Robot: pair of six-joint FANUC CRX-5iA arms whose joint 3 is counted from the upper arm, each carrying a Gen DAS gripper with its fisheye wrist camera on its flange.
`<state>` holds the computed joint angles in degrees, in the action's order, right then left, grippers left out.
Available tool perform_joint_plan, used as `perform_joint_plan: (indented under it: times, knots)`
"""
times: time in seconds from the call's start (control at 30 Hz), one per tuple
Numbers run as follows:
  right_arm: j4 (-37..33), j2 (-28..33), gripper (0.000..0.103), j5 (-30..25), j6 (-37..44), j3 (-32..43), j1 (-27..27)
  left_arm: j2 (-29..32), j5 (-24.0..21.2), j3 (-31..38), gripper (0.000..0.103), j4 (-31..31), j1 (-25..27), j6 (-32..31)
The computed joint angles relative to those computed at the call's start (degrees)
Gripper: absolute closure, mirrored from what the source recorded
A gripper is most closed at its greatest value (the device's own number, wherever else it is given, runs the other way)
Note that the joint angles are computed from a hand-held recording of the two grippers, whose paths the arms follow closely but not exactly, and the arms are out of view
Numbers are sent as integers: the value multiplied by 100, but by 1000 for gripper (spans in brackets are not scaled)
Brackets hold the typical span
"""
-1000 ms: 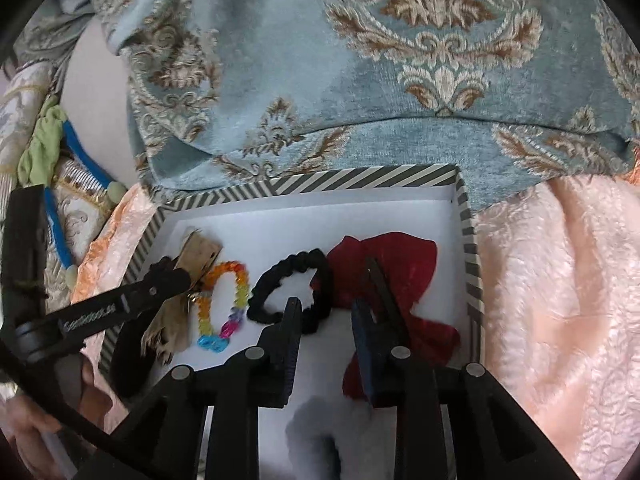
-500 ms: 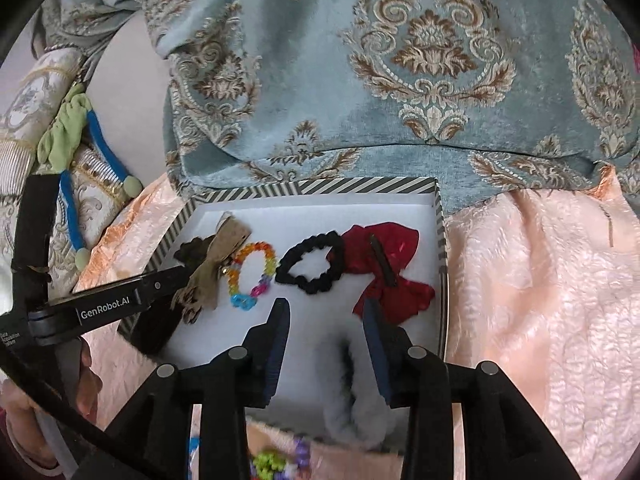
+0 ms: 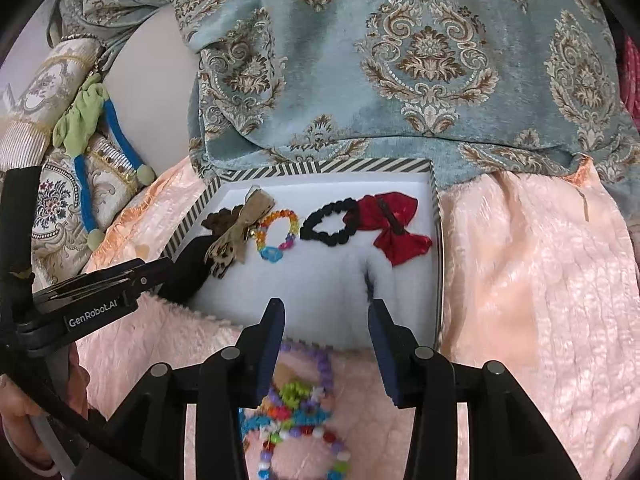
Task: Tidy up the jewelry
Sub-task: 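Carry both bracelets into the tray and open both tools to release them, then move both tools back over the remaining bracelets beside the tray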
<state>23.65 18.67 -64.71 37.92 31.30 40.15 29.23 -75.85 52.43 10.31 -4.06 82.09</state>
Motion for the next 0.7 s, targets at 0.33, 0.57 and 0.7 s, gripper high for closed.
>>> perform_joint_plan:
  times: [0.33, 0.57, 0.7]
  knots:
    - [192, -493, 62, 17, -242, -666, 289, -725, 393, -1142, 57, 85, 99, -274]
    - [246, -875, 62, 0, -331, -1167, 424, -954, 310, -1557, 57, 356, 241, -401]
    - [85, -1043, 62, 53, -292, -1433, 426, -975, 151, -1708, 57, 520, 321, -461]
